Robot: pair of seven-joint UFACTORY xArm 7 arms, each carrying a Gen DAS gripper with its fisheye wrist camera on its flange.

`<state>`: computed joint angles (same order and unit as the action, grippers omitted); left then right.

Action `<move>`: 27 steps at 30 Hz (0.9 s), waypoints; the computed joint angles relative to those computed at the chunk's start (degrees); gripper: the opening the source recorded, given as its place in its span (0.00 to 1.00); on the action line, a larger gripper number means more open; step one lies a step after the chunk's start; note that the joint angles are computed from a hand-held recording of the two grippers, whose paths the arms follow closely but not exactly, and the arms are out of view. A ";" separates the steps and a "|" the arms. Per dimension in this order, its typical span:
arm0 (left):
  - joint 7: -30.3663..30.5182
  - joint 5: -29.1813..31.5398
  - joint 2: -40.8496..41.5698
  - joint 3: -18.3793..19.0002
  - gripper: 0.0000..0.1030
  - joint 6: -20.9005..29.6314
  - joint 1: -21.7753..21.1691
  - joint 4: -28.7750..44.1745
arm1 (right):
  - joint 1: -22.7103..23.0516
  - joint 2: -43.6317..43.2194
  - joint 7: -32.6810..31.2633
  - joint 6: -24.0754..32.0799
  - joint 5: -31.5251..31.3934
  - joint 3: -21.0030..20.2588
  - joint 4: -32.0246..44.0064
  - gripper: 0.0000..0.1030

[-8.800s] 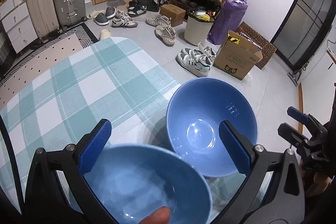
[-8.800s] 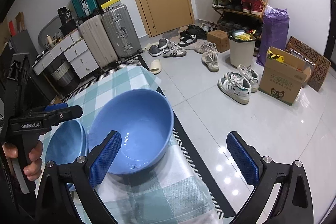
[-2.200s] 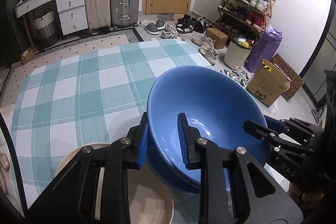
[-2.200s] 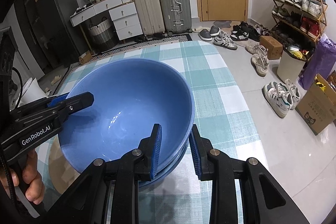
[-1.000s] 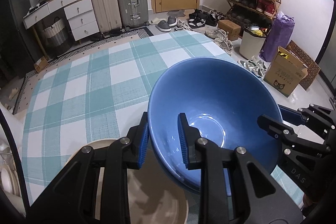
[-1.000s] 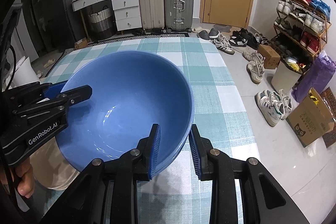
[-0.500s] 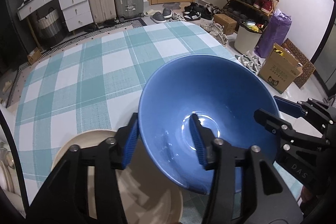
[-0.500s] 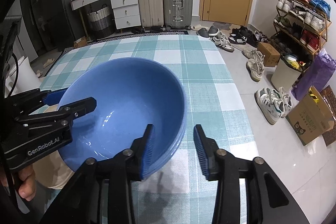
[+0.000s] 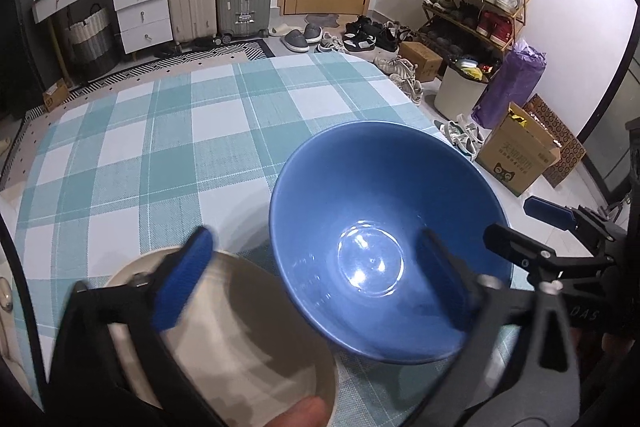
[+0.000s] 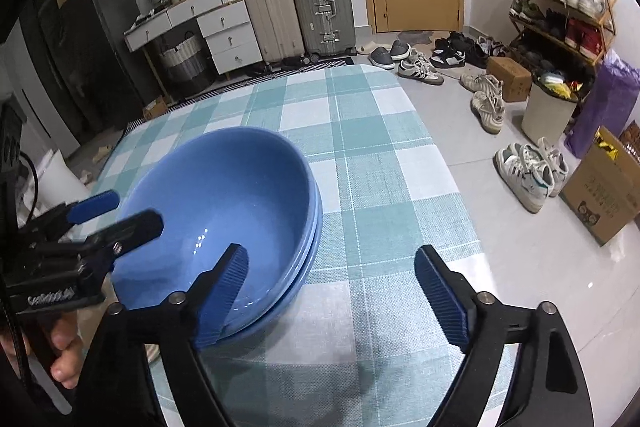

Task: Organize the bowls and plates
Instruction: 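Open both tools to release the bowl onto the nested bowls, then close both tools on the rim of the three nested blue bowls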

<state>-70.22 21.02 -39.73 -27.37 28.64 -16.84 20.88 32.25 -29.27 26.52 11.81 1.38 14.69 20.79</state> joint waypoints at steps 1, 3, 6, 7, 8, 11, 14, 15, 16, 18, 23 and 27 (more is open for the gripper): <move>-0.24 0.00 -0.56 -0.02 0.99 -0.16 -0.10 -0.37 | 0.63 -0.11 -0.23 -0.72 0.61 -0.80 -0.35 0.92; -0.32 -0.75 -1.74 0.68 0.99 -0.47 -0.87 -1.36 | 0.98 -0.30 -0.12 -1.81 1.26 -1.31 -0.81 0.96; -0.87 -2.11 -3.87 1.44 0.99 -1.14 -1.39 -3.28 | 0.72 -1.08 0.45 -2.89 1.58 -1.30 -1.48 0.96; -1.25 -2.40 -4.44 1.26 0.99 -0.87 -1.26 -3.68 | 0.52 -1.20 0.64 -3.19 1.48 -1.17 -1.66 0.96; -1.69 -2.51 -5.08 1.02 0.99 -0.67 -0.99 -4.15 | 0.68 -1.16 0.67 -3.50 1.54 -1.33 -1.82 0.96; -2.17 -3.52 -6.95 1.68 0.99 -0.89 -1.52 -5.91 | 3.01 -0.48 0.25 -5.33 3.14 -3.48 -2.59 0.96; -2.84 -4.50 -8.32 2.31 0.99 -2.90 -1.49 -7.90 | 6.65 0.59 -1.05 -7.32 5.58 -6.81 -3.33 0.96; -2.92 -4.84 -8.52 2.52 0.99 -3.63 -1.51 -8.44 | 7.00 0.75 -1.21 -7.63 5.97 -7.09 -3.50 0.96; -2.63 -5.22 -8.50 3.04 0.99 -4.53 -1.66 -8.95 | 7.07 0.95 -1.09 -7.98 6.29 -7.08 -3.73 0.96; -1.86 -5.72 -8.41 3.59 0.98 -5.87 -1.78 -9.66 | 7.92 1.15 -1.53 -8.93 6.82 -7.82 -4.13 0.96; 0.39 -7.50 -8.00 5.34 0.91 -10.98 -2.50 -11.73 | 13.71 2.47 -3.71 -13.15 8.95 -13.26 -5.14 0.96; 1.65 -8.45 -6.33 4.65 0.79 -12.40 -2.05 -11.50 | 17.79 4.45 -4.46 -14.82 9.60 -16.59 -4.93 0.92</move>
<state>-68.57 12.57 -46.06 -22.72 16.23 -18.89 9.38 50.04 -24.82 22.07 -3.02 10.98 -1.90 15.86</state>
